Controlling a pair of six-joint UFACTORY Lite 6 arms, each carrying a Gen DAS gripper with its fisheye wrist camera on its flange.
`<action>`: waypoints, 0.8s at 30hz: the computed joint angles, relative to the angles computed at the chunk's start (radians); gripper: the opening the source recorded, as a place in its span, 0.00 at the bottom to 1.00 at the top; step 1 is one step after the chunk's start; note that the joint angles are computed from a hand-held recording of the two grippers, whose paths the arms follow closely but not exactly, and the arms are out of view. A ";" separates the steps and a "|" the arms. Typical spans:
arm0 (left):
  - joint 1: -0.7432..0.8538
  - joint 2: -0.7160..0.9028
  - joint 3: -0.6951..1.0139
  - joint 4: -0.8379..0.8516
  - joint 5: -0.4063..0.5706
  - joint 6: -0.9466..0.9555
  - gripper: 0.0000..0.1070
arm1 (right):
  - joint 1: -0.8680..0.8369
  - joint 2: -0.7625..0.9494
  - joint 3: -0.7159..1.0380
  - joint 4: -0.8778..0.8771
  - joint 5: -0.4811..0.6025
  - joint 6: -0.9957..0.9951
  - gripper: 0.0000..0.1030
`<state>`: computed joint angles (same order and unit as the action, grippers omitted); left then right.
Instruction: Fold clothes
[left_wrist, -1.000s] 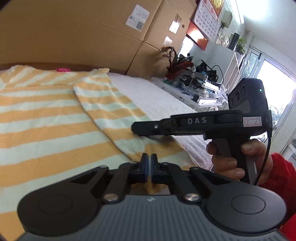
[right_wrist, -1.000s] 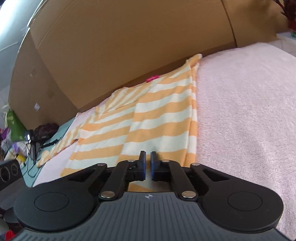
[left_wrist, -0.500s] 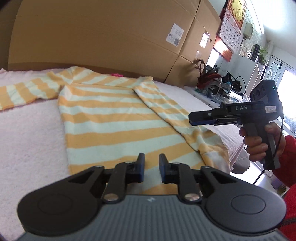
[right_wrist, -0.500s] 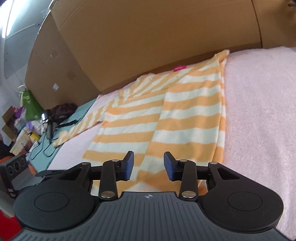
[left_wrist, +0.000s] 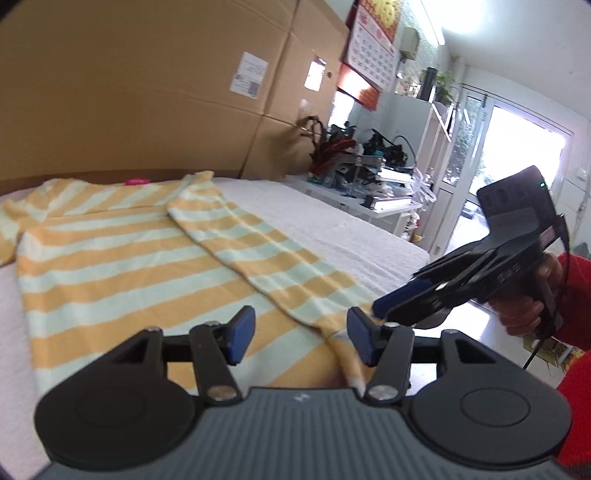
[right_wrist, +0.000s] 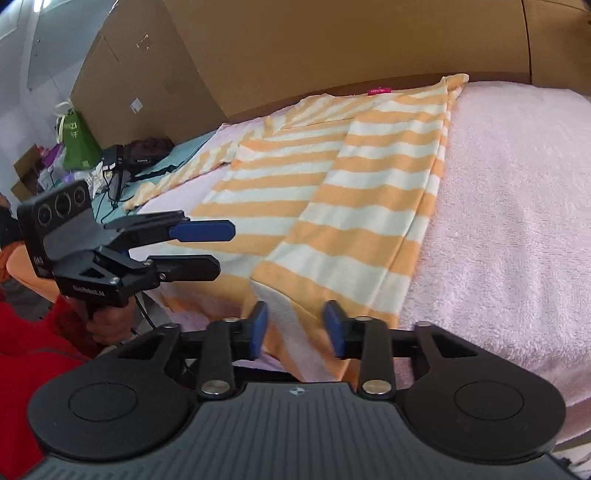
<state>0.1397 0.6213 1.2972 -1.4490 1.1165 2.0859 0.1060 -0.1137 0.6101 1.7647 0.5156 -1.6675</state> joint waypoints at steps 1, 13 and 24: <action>-0.032 0.028 0.043 0.036 -0.014 -0.059 0.52 | -0.009 0.001 -0.011 0.012 -0.006 -0.023 0.27; -0.043 0.028 -0.013 0.141 0.023 -0.177 0.39 | -0.174 0.013 -0.085 0.021 0.172 -0.113 0.27; -0.118 0.075 -0.014 0.186 -0.054 -0.184 0.25 | -0.259 0.002 -0.131 0.028 0.220 -0.138 0.36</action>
<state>0.0216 0.6960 1.2834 -1.2630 1.0629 1.9021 -0.1528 -0.1120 0.4787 1.7929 0.7354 -1.8053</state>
